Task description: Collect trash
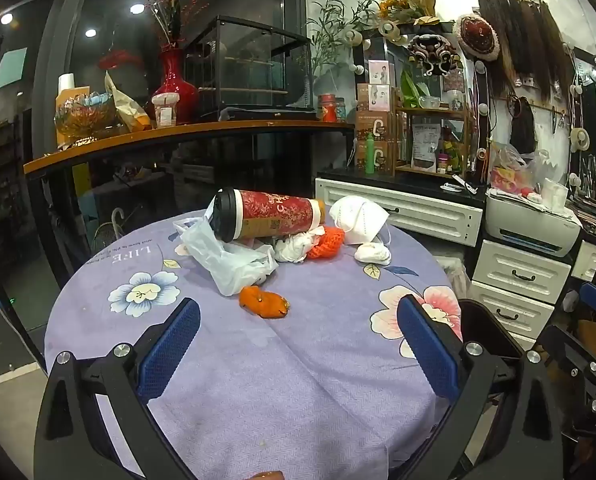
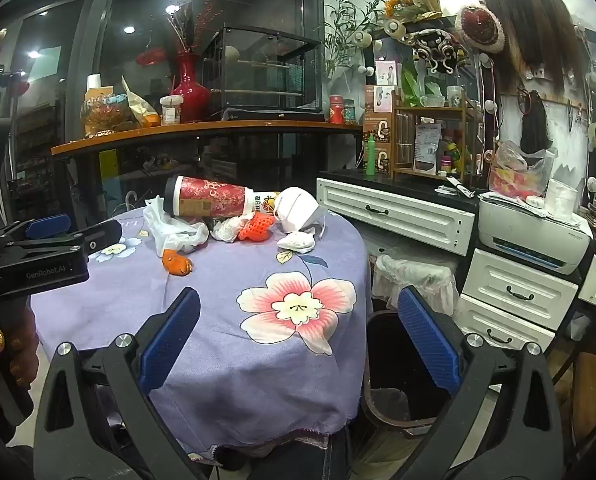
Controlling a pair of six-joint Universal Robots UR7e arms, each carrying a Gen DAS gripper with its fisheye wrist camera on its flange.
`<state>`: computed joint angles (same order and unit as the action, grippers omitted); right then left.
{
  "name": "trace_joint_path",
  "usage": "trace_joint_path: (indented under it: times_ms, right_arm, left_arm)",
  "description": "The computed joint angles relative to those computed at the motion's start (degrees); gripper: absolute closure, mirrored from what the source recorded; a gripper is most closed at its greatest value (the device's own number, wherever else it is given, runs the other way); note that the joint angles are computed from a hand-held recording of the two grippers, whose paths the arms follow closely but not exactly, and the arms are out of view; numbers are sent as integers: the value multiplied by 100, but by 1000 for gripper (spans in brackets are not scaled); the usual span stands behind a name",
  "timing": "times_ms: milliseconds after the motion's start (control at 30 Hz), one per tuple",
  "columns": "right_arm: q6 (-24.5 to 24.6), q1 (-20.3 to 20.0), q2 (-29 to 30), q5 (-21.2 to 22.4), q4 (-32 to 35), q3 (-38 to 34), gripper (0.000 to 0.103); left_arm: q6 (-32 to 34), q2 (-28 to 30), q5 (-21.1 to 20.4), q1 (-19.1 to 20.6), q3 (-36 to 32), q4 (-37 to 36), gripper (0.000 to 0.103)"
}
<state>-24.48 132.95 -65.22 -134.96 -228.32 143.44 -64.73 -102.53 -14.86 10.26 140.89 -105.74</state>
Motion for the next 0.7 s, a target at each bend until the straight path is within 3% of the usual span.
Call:
trace_joint_path:
  times_ms: [233, 333, 700]
  right_arm:
    - [11, -6, -3, 8, -8, 12, 5]
    - [18, -18, -18, 22, 4, 18, 5]
    - [35, -14, -33, 16, 33, 26, 5]
  left_arm:
    - [-416, -98, -14, -114, -69, 572, 5]
    - [-67, 0, -57, 4, -44, 120, 5]
    - [-69, -5, -90, 18, 36, 45, 5]
